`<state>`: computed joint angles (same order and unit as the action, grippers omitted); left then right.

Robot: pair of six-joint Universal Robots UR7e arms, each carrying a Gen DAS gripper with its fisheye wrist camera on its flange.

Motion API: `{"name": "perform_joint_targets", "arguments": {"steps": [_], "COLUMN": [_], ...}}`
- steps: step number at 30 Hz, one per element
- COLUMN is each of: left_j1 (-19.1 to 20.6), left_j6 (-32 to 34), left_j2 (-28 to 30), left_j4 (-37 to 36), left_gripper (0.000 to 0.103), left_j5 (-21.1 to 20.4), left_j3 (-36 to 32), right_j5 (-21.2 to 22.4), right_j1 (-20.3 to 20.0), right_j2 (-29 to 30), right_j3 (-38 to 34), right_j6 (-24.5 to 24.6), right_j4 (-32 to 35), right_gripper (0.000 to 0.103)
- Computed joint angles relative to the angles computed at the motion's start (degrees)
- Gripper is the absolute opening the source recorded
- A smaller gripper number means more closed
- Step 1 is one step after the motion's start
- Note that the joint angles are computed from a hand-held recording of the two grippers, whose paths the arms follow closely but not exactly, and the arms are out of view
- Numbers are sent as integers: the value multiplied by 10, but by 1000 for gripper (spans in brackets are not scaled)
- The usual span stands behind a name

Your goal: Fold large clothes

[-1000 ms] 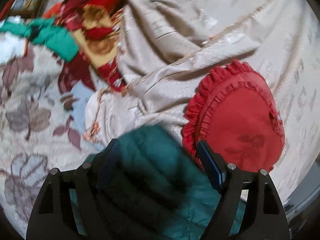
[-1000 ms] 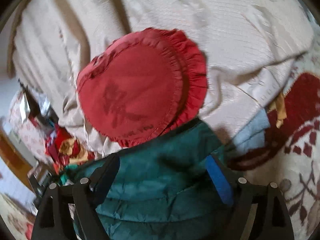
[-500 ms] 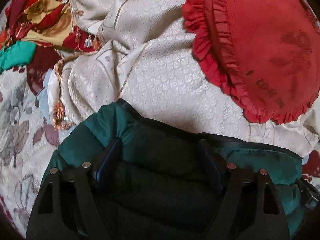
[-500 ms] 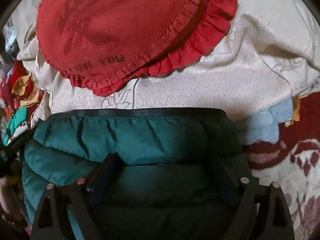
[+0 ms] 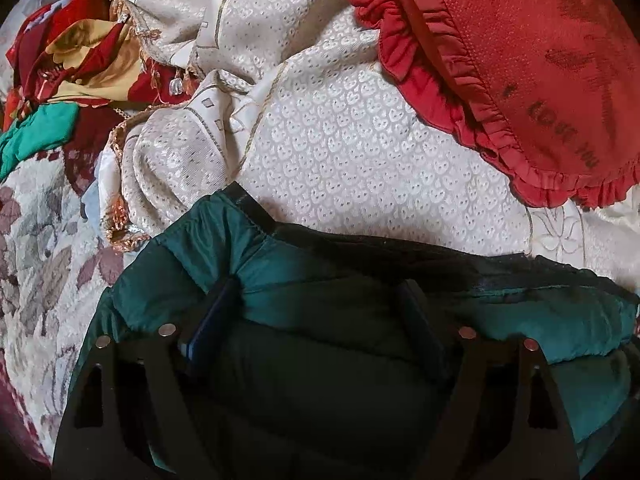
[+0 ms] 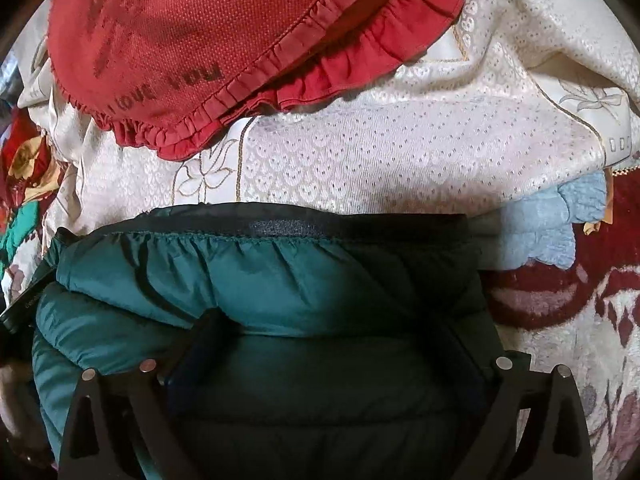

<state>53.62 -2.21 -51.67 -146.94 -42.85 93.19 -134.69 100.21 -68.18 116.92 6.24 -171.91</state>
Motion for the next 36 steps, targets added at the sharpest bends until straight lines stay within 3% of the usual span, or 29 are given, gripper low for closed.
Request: {"name": "perform_joint_targets", "arguments": {"steps": [7, 12, 17, 19, 22, 25, 27, 29, 31, 33, 36], "left_j1": [-8, -9, -4, 17, 50, 88, 111, 122, 125, 133, 154], "left_j6": [4, 40, 108, 132, 100, 35, 1, 1, 8, 18, 21], "left_j2": [-6, -42, -114, -143, -163, -167, -164, -164, -157, -138, -127], "left_j4": [15, 47, 11, -10, 22, 90, 132, 128, 138, 190, 194], "left_gripper": [83, 83, 83, 84, 84, 84, 84, 84, 84, 84, 93], "left_j5": [-1, -75, -118, -148, -156, -200, -260, -301, -308, -320, -361], "left_j3": [-2, -15, 8, 18, 6, -25, -45, -40, -35, -49, -57], "right_j5": [5, -12, -17, -3, -27, -64, -71, -68, -58, -47, -53], "right_j1": [3, 21, 68, 86, 108, 129, 140, 147, 147, 145, 146], "right_j2": [-5, -12, -51, -86, -110, -145, -158, -167, -170, -161, -140], "right_j3": [8, 7, 40, 72, 104, 136, 159, 186, 197, 193, 180], "right_j6": [-8, -17, -60, -75, -72, -26, -1, 34, 58, 51, 27], "right_j4": [-7, -4, -96, -123, -128, -102, -128, -160, -169, -170, -156], "right_gripper": [101, 101, 101, 101, 101, 101, 101, 101, 101, 101, 101]}}
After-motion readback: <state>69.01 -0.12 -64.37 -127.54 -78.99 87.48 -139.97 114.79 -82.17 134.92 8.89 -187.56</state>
